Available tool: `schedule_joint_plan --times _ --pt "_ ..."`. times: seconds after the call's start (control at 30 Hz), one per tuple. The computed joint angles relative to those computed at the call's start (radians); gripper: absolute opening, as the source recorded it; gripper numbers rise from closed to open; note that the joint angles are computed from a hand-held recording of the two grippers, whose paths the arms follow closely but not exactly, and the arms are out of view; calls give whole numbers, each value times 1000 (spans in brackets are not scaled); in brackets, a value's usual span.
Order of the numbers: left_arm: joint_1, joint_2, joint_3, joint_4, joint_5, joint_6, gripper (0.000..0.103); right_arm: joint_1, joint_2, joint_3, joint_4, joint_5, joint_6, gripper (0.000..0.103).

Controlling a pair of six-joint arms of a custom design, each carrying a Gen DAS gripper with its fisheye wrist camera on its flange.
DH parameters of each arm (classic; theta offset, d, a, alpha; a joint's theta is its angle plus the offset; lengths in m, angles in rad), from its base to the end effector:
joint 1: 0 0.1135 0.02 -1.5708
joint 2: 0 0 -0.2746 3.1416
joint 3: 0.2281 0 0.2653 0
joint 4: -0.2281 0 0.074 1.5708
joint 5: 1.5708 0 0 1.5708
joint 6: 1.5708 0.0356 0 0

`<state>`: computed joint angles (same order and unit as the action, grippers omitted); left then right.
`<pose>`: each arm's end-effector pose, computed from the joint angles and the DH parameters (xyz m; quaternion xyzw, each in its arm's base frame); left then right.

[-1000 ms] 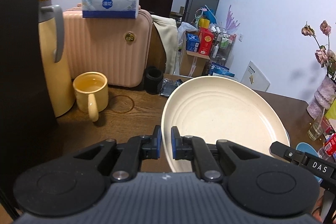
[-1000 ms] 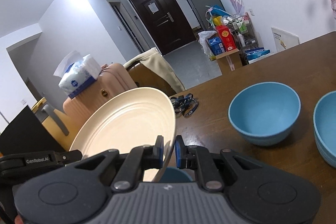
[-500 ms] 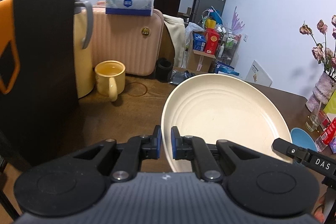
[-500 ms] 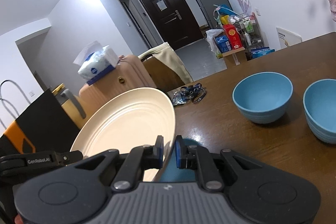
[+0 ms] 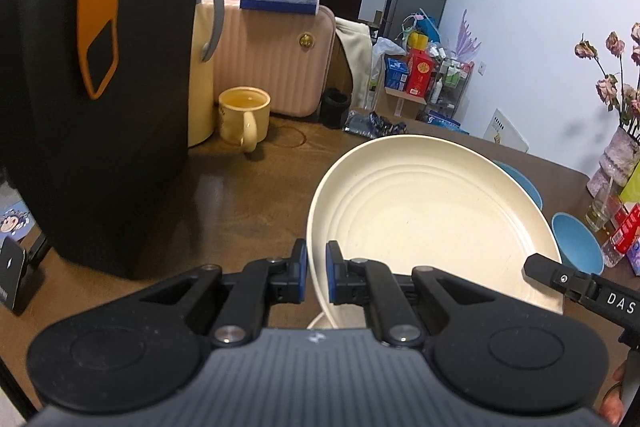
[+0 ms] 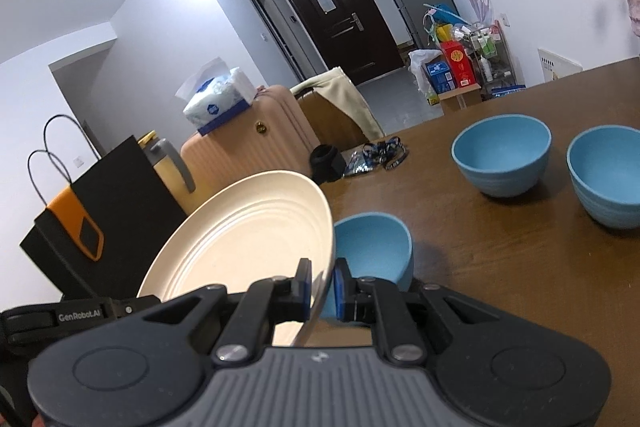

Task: Organize plates and bowls
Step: 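Lower the held cream plate onto the other cream plates with both grippers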

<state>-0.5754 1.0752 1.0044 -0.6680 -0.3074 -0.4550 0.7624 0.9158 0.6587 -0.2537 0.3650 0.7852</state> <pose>0.1999 -0.1168 0.3239 -0.0074 0.9060 -0.0749 0.4165 0.1617 0.1369 0.2711 0.1014 0.8474 0.2354 0.4650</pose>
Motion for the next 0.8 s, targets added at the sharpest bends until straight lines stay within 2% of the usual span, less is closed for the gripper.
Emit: schedule_joint_plan --times 0.37,0.57,0.8 --pt "-121 -105 -121 -49 -70 -104 9 127 -88 -96 -71 91 104 11" --pt "-152 -124 -186 -37 -66 -147 9 171 -108 -135 -93 126 140 11" --pt "-157 -123 -262 2 -41 -180 9 174 -107 -185 -84 114 157 11"
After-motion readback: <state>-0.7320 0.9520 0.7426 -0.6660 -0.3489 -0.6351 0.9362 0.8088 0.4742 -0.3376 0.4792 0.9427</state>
